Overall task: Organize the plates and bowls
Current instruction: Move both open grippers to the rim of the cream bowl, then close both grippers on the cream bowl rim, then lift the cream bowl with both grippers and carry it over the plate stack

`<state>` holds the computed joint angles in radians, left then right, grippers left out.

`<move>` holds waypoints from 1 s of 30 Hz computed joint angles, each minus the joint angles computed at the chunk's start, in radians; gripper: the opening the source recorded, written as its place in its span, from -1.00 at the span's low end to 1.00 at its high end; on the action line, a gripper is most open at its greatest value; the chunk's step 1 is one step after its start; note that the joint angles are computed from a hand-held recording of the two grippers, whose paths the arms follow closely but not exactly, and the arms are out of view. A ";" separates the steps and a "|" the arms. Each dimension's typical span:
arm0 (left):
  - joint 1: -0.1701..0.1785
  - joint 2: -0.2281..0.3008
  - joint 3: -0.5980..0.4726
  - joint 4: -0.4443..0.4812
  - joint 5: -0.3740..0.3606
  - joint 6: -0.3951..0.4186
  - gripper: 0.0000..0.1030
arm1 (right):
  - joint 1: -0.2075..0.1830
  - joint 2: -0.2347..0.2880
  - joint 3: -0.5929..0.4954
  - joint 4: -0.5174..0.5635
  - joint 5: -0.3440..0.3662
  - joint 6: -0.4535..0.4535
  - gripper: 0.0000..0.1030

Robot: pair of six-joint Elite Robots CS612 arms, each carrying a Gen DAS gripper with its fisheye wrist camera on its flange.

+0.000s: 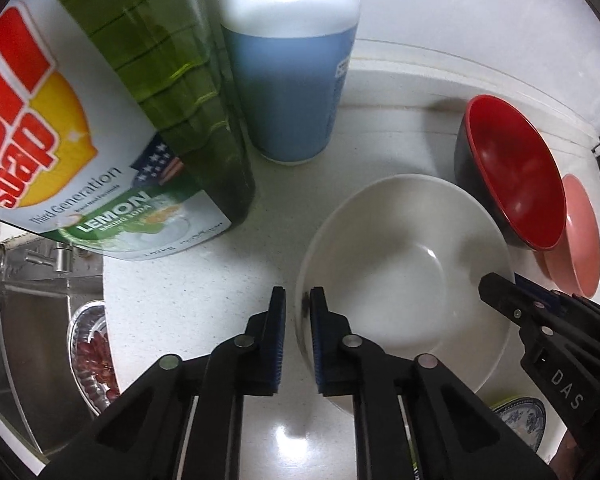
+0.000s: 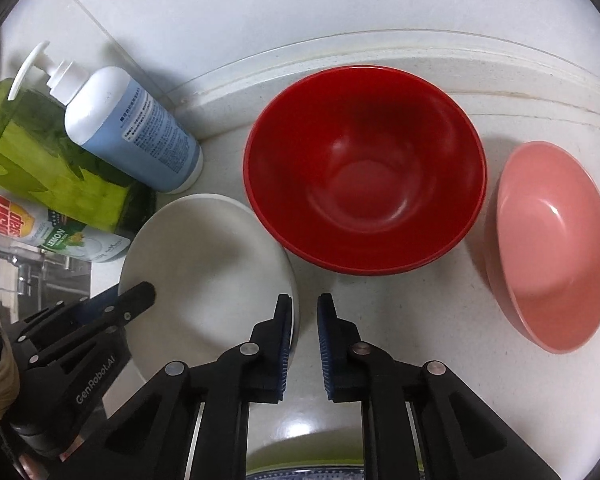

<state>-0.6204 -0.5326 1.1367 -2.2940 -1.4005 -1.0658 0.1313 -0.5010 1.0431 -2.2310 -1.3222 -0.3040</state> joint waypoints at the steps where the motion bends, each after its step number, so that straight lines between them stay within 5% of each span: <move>1: 0.000 0.000 0.002 -0.007 -0.006 -0.002 -0.81 | 0.000 0.000 0.000 -0.001 0.002 -0.002 -0.74; 14: -0.013 -0.026 0.049 -0.055 0.015 -0.037 -0.85 | 0.006 -0.012 0.024 -0.008 0.014 -0.043 -0.83; 30: -0.079 -0.073 0.061 -0.091 0.116 -0.038 -0.84 | -0.035 -0.118 0.166 -0.097 0.057 -0.074 -0.83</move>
<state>-0.6995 -0.6060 1.1975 -2.3849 -1.2841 -1.1034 0.0960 -0.6194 1.2091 -2.3279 -1.2651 -0.3782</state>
